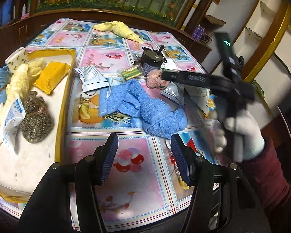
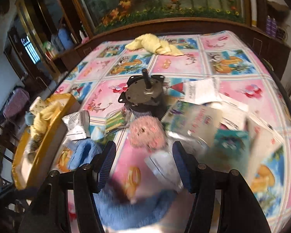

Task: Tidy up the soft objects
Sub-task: 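Grasp the blue terry towel with the left gripper while the right gripper grasps the pink fuzzy ball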

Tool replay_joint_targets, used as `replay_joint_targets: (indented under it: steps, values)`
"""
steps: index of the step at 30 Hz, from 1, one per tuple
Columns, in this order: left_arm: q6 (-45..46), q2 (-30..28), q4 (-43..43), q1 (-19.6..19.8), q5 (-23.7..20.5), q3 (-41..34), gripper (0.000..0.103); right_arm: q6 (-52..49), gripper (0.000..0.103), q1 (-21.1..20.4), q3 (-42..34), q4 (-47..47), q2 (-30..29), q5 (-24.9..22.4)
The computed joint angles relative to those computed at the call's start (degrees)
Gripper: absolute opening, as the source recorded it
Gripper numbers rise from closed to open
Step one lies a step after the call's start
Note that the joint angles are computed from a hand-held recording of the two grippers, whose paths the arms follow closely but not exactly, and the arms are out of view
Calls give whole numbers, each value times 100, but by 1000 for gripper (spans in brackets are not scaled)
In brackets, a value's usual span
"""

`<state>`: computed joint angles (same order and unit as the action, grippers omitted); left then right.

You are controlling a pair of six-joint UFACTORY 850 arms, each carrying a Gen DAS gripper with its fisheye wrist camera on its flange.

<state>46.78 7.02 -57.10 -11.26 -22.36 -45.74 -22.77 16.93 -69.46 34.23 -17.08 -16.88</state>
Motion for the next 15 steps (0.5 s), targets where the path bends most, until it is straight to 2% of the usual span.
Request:
replay_joint_targets:
  steps: [4,5,6,8,10,12,15]
  values:
    - [-137,-137,80,6,-113,-110,57,724,60,90,-574,-690,-546,-205]
    - [-125,-194,34,22,-180,-152,57,776,46,86,-658,-721,-631,-331]
    - [-81,-251,-30,43,-250,-192,57,626,39,63,-726,-541,-706,-505]
    - [-16,-384,-156,36,-315,-284,57,433,39,54,-615,-375,-631,-440]
    - [-59,-536,-168,-15,-280,-392,57,109,37,-18,-494,20,-528,-461]
    - [-103,-739,-131,-88,-294,-543,57,-520,37,-152,-274,800,-335,-451]
    - [-374,-999,199,-282,-60,-750,57,-1467,38,-357,63,1901,-17,-497]
